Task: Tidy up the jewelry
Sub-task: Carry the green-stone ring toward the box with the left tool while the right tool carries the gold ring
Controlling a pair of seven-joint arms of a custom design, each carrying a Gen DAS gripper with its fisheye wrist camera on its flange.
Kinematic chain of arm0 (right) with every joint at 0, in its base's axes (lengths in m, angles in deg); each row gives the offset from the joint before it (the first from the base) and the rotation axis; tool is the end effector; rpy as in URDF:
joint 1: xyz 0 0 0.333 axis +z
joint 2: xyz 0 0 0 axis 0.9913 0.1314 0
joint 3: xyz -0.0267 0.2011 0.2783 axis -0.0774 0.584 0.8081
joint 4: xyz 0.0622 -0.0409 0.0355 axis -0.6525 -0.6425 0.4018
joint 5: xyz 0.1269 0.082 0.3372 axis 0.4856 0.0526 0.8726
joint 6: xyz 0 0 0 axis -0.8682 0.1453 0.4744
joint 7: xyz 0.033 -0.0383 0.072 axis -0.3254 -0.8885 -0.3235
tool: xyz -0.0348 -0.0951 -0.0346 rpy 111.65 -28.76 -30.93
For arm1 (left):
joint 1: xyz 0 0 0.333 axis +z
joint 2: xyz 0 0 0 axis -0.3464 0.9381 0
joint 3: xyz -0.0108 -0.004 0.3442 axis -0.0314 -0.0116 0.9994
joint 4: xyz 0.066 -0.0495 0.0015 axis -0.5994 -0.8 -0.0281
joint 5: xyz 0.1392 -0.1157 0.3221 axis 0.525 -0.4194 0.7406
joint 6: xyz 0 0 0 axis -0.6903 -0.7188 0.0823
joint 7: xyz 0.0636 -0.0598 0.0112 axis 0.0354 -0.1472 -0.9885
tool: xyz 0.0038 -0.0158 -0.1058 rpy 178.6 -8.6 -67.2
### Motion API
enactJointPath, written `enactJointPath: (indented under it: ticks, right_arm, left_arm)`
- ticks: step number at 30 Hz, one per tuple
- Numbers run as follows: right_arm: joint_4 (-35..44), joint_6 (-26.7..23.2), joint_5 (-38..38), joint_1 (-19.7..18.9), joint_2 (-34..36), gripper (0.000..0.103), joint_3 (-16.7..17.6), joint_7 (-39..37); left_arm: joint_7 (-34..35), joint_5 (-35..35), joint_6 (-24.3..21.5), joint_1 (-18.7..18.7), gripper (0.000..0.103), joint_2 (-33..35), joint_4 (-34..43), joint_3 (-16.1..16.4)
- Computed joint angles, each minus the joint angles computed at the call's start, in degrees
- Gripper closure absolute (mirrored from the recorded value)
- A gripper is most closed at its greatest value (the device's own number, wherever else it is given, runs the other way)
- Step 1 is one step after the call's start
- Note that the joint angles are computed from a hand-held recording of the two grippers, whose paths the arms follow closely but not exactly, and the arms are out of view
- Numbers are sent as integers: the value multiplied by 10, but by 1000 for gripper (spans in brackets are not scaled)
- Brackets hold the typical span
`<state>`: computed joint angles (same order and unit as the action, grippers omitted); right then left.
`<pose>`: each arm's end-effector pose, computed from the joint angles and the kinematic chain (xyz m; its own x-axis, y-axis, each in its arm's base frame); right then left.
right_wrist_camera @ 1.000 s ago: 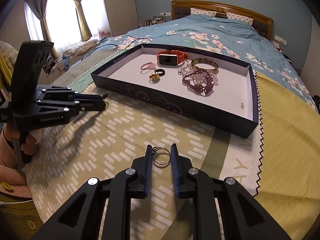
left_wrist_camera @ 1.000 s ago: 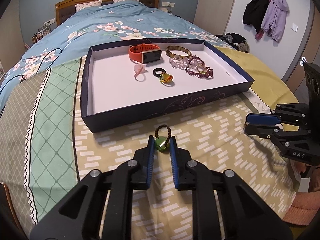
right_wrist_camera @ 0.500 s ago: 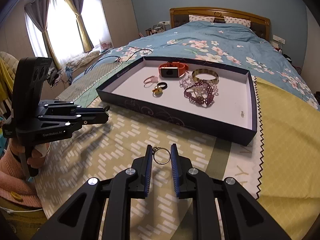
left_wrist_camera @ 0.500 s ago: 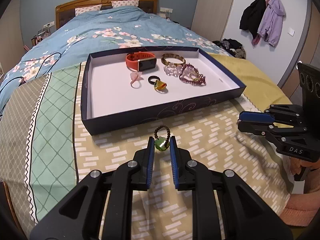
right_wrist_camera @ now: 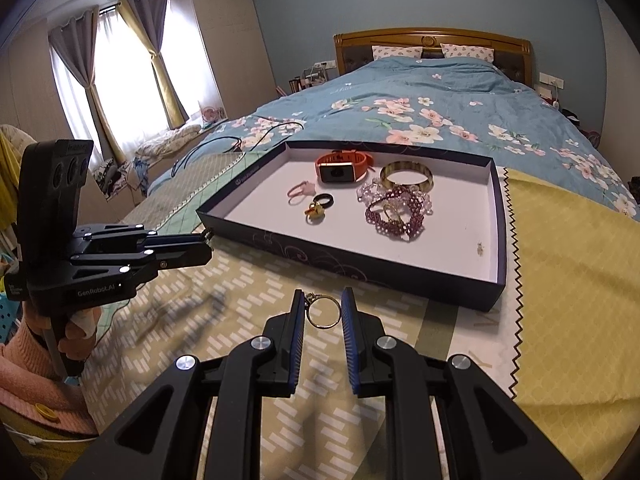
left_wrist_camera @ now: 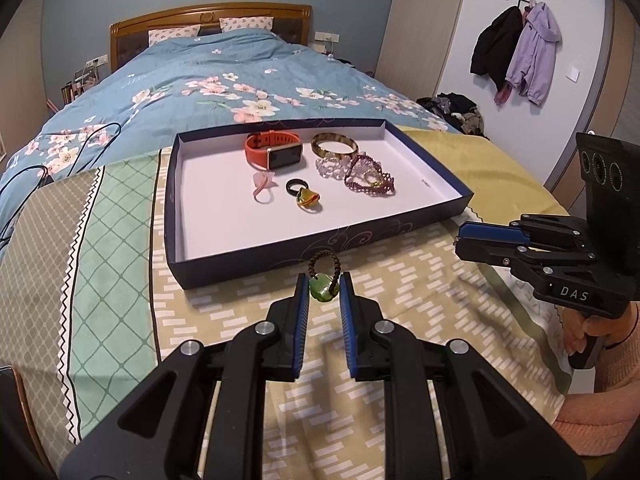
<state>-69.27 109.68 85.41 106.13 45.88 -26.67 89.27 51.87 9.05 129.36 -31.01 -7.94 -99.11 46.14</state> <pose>0.5018 0.3534 0.4996 0.6250 -0.7551 -0.1977 -0.6118 -0.3167 -0.7248 0.4468 -0.1817 0.4919 -0.1933 -0.9693 0.1517 -0.7097 0.0314 -0.7038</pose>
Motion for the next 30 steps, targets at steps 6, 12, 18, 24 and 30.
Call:
enactJointPath:
  ticks: [6, 12, 18, 24, 30]
  right_arm:
    - [8, 10, 25, -8, 3, 87, 10, -18]
    - [16, 21, 58, -14, 7, 87, 19, -43]
    - [25, 31, 91, -22, 10, 87, 30, -69]
    - [33, 37, 116, -24, 13, 87, 32, -87]
    - [43, 42, 140, -27, 17, 87, 37, -107]
  left_arm:
    - [1, 0, 9, -2, 87, -6, -2, 1]
    - [4, -5, 16, -8, 87, -9, 0, 6]
    - [1, -2, 23, -3, 87, -12, 1, 2]
    - [-10, 8, 31, 9, 87, -15, 2, -7]
    - [-19, 20, 37, 21, 87, -14, 6, -15]
